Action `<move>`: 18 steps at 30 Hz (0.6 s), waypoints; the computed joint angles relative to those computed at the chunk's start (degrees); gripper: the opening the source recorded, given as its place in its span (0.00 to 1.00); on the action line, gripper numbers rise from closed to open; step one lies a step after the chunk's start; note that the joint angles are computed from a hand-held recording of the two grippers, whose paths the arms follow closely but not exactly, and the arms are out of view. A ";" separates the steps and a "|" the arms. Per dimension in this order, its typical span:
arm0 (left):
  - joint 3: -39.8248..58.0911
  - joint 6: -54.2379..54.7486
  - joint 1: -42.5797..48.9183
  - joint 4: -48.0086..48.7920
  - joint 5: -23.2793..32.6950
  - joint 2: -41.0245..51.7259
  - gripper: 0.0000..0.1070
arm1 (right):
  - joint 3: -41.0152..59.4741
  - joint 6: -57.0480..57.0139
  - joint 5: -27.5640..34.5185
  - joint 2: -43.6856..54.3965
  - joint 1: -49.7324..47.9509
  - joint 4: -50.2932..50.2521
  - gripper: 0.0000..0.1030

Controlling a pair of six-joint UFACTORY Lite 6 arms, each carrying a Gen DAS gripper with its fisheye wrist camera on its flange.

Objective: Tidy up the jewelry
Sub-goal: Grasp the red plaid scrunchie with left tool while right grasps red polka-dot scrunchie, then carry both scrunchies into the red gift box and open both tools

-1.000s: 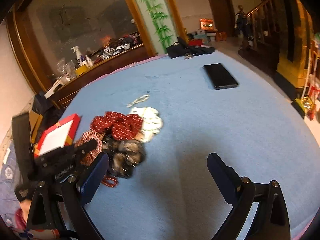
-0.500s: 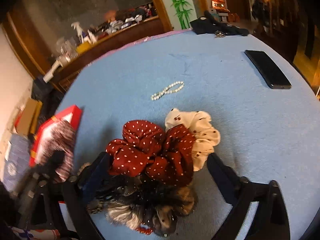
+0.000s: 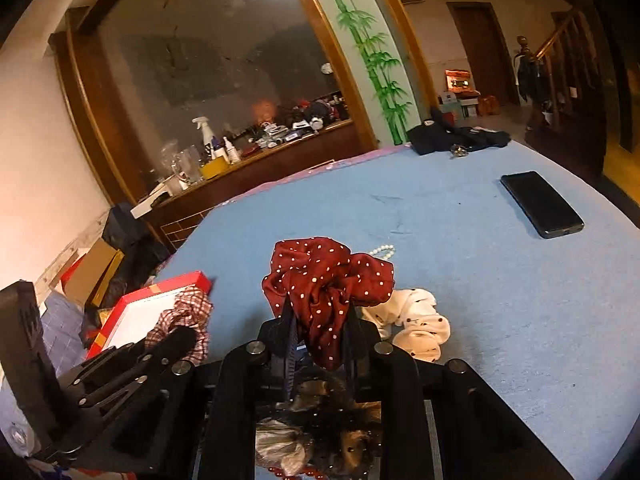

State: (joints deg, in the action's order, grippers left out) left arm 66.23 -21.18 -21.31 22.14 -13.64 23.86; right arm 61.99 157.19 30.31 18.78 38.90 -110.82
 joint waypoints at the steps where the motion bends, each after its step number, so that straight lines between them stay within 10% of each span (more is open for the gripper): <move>1: -0.02 1.58 -0.16 -1.56 0.09 0.01 0.18 | 0.04 0.14 -0.12 -0.01 0.20 -0.45 0.20; 18: -1.90 12.33 -0.27 -12.76 -0.22 -2.23 0.18 | 1.80 -4.38 1.35 2.22 2.70 -0.80 0.21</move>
